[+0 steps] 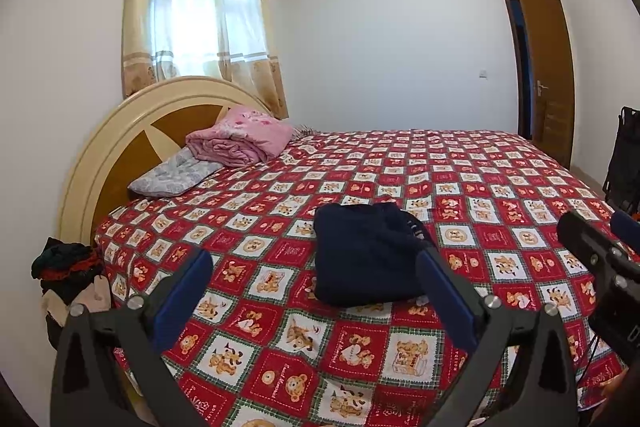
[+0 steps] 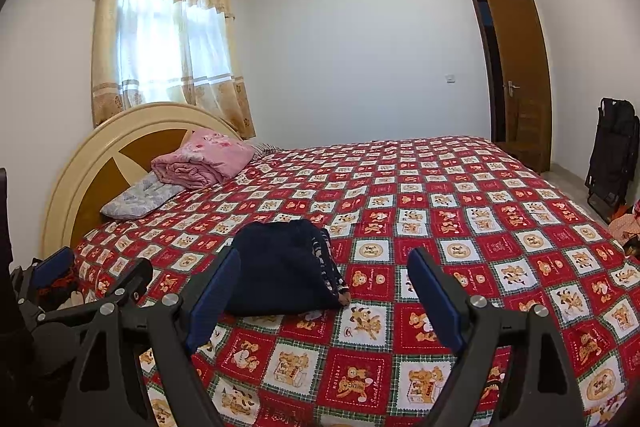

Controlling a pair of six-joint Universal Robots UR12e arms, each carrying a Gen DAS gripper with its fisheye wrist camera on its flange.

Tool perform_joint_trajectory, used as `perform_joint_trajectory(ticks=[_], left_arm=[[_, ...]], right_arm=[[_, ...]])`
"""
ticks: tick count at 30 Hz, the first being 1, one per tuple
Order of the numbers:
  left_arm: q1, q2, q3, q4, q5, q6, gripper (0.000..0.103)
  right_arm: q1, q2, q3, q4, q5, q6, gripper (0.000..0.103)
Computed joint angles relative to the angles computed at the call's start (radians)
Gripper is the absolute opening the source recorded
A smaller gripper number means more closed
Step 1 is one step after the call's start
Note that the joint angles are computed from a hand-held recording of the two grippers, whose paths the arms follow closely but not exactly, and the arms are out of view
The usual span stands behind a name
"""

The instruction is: Fold small clothes

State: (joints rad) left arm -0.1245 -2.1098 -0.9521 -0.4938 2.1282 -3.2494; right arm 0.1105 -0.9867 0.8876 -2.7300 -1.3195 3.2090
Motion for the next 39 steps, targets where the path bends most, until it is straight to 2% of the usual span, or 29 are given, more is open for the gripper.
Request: perform_joint_trajectory(ticks=[23, 33, 39], left_arm=[[0.009, 0.0, 0.001, -0.034, -0.033, -0.002, 0.103], [0.006, -0.006, -0.002, 0.032, -0.004, 0.054, 0.103], [0.009, -0.004, -0.003, 0.038, -0.025, 0.052, 0.103]], right_arm=[[-0.002, -0.002, 0.007, -0.009, -0.006, -0.003, 0.086], [-0.003, -0.003, 0.012, -0.013, -0.006, -0.005, 0.086], [-0.006, -0.002, 0.013, -0.012, 0.0, -0.009, 0.086]])
